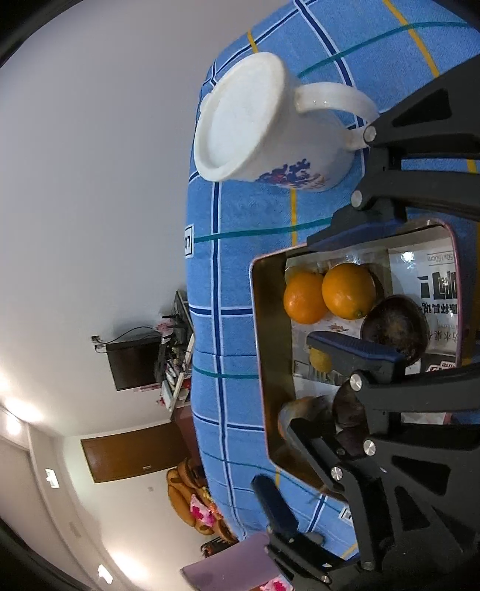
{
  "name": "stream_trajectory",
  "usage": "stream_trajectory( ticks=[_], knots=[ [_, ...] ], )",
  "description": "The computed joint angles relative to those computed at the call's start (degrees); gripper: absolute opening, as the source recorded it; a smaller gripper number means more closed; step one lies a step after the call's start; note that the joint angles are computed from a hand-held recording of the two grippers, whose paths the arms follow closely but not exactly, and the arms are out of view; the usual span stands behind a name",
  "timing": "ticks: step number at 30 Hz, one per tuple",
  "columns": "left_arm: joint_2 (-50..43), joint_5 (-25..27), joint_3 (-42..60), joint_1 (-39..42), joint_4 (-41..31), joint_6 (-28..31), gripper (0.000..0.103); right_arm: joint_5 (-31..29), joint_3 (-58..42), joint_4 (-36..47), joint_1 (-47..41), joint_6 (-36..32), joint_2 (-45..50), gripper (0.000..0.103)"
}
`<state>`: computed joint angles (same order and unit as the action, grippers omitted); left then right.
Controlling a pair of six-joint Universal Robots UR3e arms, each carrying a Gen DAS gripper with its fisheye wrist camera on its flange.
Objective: Organize fruits
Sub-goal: 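Open both tools to release the orange and taro piece into the tin, then withdraw both tools from the tin toward the items beside the lilac kettle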
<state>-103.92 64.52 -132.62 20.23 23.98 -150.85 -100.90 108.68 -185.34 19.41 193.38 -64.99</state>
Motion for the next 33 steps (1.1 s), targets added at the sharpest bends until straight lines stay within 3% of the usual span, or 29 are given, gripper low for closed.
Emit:
stream_trajectory(
  ticks=[2,6,8,10,13,17,23,33],
  knots=[
    [-0.01,0.71,-0.51,-0.07,1.72,-0.28,0.075,-0.18,0.73,-1.08,0.04,0.07,-0.30,0.048],
    [0.94,0.09,-0.50,1.88,1.25,-3.79,0.103,-1.28,3.79,-5.33,0.13,0.44,-1.71,0.048],
    [2.27,-3.57,-0.77,4.49,-0.84,-5.14,0.103,0.39,6.61,-9.58,-0.88,1.65,-3.01,0.060],
    [4.08,-6.88,-1.16,6.74,-3.68,-5.26,0.103,-1.79,7.69,-12.91,-0.02,2.43,-3.22,0.067],
    [4.61,-7.07,-2.28,7.32,-2.32,-4.69,0.103,-6.87,8.87,-20.78,2.30,2.49,-1.88,0.080],
    [4.07,-6.05,-3.62,7.46,0.86,-4.83,0.103,-14.39,7.93,-29.85,6.15,1.29,1.90,0.080],
    [1.87,-8.61,-7.17,11.23,10.66,-8.32,0.103,-21.89,6.02,-37.25,10.29,0.68,5.61,0.080],
    [1.89,-11.47,-12.29,14.62,15.46,-6.27,0.103,-26.52,6.19,-40.22,14.02,0.28,6.07,0.080]
  ],
)
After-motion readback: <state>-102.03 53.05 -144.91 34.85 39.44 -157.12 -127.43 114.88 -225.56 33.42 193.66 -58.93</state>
